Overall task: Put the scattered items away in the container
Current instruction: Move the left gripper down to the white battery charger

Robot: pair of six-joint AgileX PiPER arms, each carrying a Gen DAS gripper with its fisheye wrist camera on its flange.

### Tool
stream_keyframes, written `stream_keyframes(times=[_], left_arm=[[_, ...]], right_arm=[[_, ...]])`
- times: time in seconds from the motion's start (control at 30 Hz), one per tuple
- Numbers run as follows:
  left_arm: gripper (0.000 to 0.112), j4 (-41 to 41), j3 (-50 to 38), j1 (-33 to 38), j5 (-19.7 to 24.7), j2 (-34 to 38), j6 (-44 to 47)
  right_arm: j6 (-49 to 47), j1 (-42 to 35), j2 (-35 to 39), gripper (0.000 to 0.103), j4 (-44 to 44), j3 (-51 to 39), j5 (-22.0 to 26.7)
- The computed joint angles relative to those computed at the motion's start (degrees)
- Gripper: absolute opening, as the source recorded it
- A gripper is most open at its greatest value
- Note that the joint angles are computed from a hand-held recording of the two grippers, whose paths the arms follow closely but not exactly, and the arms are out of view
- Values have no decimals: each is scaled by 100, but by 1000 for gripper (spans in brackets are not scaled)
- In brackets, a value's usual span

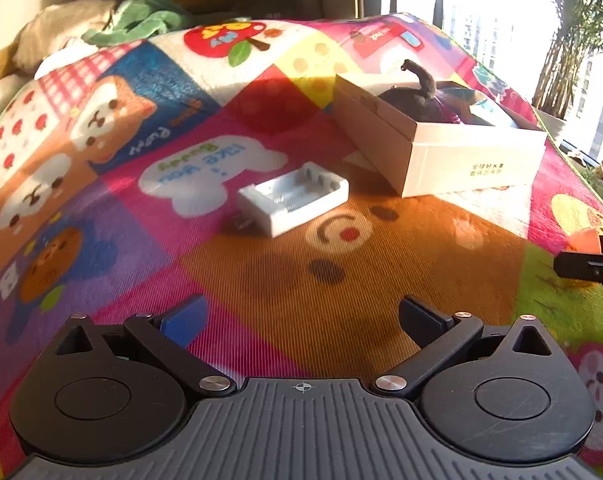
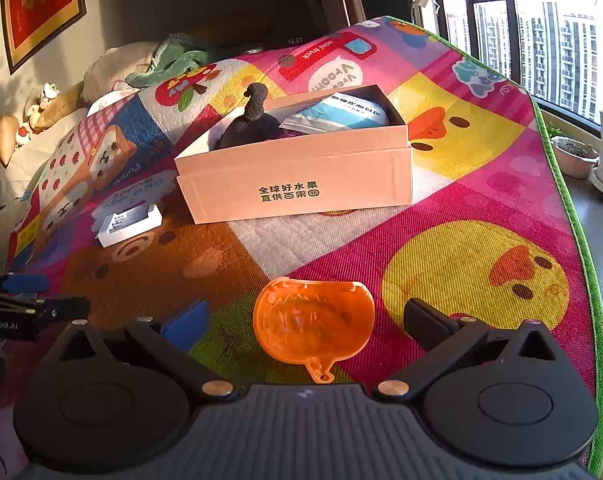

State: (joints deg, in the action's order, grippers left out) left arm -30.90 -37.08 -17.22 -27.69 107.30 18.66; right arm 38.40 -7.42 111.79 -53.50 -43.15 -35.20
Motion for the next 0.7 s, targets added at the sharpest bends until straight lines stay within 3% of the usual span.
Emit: stream_keyframes(times=[0.1, 0.23, 0.4, 0.53, 0.6, 0.7], left_arm=[[103, 268, 24, 30, -321, 47, 44], [103, 1502, 293, 398, -621, -57, -1062], [103, 1018, -113, 528, -381, 30, -670], [103, 820, -903, 592, 398, 336, 49], [103, 254, -1261, 557, 687, 519, 645], [103, -688, -1619, 440, 758, 747, 1229]], right_arm=[[-97, 39, -6, 103, 101, 14, 28], [-141, 7, -5, 103, 113, 46, -25], [3, -132, 55, 103, -42, 54, -252], [7, -151, 61, 103, -37, 70, -304], [1, -150, 60, 103, -28, 75, -307], [1, -157, 61, 103, -31, 77, -319]])
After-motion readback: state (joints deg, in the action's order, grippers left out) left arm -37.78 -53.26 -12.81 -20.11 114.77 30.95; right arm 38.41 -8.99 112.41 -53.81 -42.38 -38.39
